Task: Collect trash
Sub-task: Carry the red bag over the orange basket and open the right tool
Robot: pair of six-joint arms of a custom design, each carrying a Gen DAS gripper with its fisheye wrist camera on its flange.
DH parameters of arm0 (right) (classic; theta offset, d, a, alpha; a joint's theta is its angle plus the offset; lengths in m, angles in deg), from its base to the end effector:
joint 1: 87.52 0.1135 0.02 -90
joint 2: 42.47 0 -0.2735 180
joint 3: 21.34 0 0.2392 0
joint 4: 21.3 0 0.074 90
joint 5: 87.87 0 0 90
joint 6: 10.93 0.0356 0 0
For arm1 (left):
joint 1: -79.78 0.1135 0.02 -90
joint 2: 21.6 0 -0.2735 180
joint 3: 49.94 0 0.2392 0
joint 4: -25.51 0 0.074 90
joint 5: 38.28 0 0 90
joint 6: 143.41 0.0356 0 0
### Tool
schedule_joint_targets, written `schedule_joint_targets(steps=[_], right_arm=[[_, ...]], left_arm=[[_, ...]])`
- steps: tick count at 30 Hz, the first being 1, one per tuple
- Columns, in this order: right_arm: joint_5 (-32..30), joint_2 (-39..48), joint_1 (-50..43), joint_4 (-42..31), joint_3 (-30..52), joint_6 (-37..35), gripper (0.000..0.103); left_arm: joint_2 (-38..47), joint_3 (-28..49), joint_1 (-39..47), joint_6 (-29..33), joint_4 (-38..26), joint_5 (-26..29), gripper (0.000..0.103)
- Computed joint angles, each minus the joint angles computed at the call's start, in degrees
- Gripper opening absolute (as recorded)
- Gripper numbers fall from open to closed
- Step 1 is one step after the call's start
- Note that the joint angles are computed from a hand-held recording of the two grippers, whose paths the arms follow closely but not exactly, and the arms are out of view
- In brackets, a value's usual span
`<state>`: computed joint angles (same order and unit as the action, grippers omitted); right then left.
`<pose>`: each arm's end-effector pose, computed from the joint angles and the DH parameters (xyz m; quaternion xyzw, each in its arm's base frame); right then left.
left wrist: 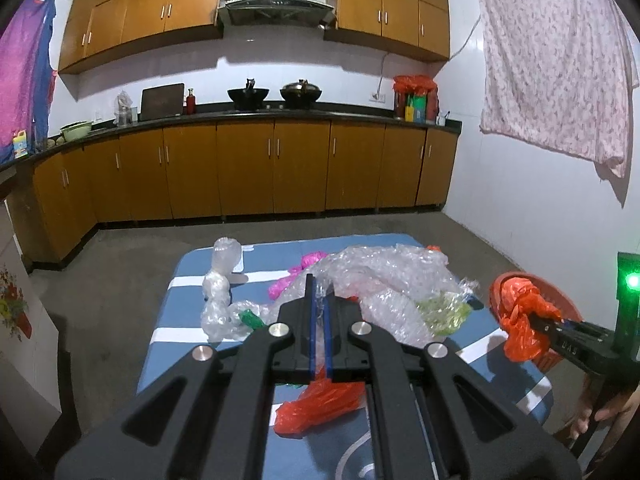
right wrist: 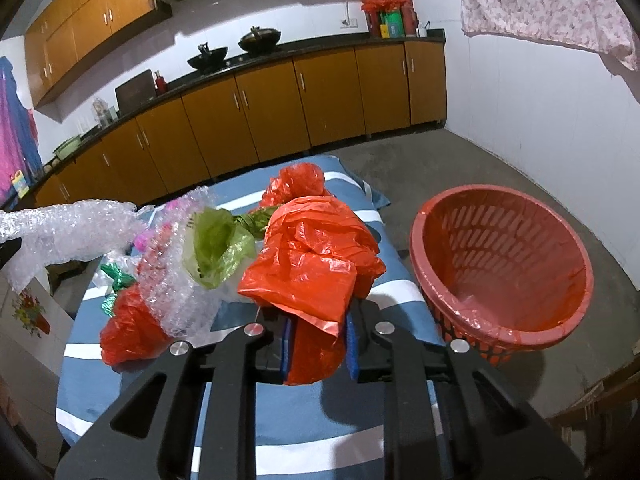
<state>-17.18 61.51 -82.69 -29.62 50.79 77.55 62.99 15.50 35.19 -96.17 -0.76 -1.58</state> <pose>0.3692 0.0430 0.1833 -0.1201 0.8888 0.1640 0.4107 0.2245 -0.1812 0.2395 -0.1569 0.8296 0.0661 0.5318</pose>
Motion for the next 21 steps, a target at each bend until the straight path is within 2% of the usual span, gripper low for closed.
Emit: schedule_joint_targets(steps=[6, 11, 16, 21], right_arm=[[-1.6, -1.8, -2.0, 0.8, -1.1, 0.0, 0.02], [-2.4, -2.3, -4.8, 0.7, -0.4, -0.1, 0.02], [-2.7, -1.3, -9.6, 0.2, 1.7, -1.3, 0.02], [-2.4, 1.6, -14.4, -0.7, 5.6, -1.1, 0.02]], left_arm=[[0.4, 3.1, -2.0, 0.7, -0.8, -1.3, 0.005], [3.4, 7.3, -2.8, 3.5, 1.2, -0.4, 0.005], [9.7, 14.5, -2.8, 6.6, 4.4, 3.2, 0.005], [18.7, 25.1, -2.4, 10.6, 7.1, 8.6, 0.005]])
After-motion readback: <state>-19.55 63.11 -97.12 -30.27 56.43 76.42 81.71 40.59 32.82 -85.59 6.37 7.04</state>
